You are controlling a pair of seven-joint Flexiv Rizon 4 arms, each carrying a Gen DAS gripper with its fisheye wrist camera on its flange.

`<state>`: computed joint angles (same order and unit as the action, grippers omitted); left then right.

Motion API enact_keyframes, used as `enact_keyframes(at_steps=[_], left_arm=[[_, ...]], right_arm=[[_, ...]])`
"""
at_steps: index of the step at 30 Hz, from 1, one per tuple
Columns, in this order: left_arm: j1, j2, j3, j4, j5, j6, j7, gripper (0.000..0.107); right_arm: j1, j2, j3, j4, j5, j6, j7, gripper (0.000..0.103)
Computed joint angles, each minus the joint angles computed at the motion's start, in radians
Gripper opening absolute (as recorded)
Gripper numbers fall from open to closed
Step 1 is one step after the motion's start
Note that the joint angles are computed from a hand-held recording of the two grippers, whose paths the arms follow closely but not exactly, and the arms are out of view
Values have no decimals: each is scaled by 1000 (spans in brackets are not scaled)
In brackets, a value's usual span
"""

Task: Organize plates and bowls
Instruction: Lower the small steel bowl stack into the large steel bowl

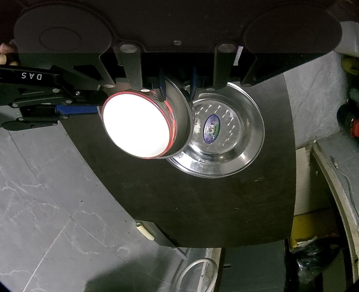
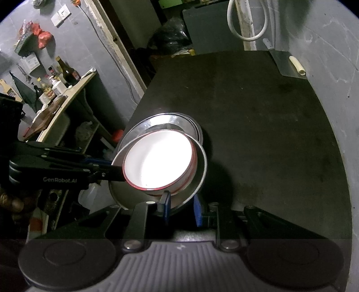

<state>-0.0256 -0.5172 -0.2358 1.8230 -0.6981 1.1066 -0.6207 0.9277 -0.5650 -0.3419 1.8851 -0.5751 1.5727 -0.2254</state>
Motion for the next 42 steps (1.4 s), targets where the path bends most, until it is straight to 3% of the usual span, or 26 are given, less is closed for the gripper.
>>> enact_keyframes(at_steps=[23,39,40,41,42], left_arm=[[2,-2,3,4,-1,38,-42,24],[10,-45,9,-27,48,83,-137,25],[14,-49,3,-27,47,92,-137,26],[32,-51,-20,-23,28,98,-119,26],[51,-52,-48,-19,0,97,-99,26]], right_arm=[[-42,-20,40,-43,-1,3,-67,25],[-165,-81,187,-156,56,-32,-219,25],[-175,-88,200,-166,61,-35,-234,21],[-187,-99,212,-177,51,-22,-235,11],[-223,-120,257,-191,77,43,-283,4]])
